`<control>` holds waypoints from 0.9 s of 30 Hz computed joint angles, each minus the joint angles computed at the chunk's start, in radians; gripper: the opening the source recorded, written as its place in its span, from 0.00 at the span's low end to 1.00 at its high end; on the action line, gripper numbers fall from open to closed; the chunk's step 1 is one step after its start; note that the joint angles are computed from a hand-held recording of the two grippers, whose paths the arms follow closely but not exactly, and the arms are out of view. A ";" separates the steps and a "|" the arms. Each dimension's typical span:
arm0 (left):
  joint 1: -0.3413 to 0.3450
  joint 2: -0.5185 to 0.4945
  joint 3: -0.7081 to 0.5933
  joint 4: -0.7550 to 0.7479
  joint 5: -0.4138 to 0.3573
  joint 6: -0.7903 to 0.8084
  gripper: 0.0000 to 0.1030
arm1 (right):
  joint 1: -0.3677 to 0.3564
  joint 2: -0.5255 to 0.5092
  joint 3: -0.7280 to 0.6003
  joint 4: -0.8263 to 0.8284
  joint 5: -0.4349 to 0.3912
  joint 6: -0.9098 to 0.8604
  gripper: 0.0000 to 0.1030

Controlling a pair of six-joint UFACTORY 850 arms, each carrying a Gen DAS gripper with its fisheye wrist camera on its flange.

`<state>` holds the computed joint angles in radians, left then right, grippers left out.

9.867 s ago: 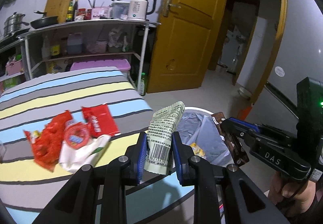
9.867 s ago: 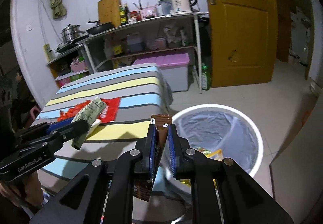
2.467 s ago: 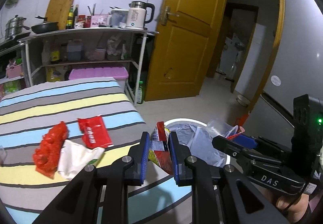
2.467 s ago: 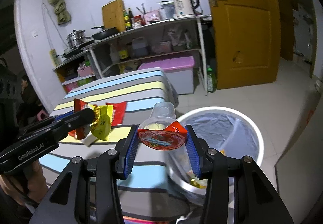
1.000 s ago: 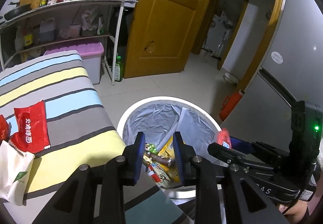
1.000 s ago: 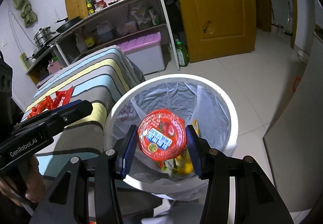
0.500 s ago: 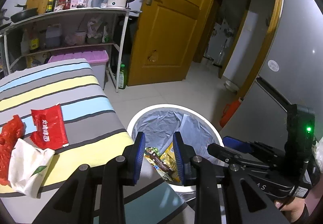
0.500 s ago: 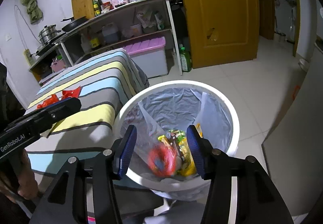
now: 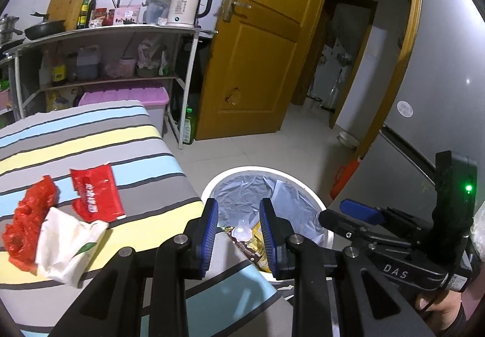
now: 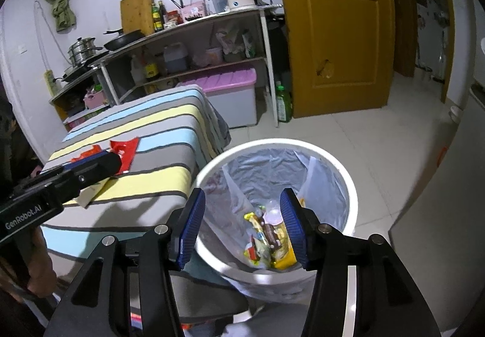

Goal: Collect trash
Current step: 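Move both tools back over the table toward the red and white bags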

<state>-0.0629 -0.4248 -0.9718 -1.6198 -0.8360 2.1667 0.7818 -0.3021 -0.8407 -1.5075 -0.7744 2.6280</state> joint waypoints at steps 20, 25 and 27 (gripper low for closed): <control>0.162 0.067 0.058 -0.078 -0.014 0.050 0.27 | 0.068 -0.082 -0.158 -0.064 0.015 -0.124 0.51; 0.200 0.071 0.065 -0.096 -0.011 0.066 0.27 | 0.082 -0.112 -0.201 -0.091 0.032 -0.138 0.51; 0.218 0.070 0.066 -0.098 -0.009 0.070 0.27 | 0.083 -0.121 -0.215 -0.102 0.042 -0.143 0.51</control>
<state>0.1552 -0.3548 -0.9055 -1.7178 -0.8453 2.2364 0.8643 -0.4236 -1.0555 -1.6091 -0.7326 2.4849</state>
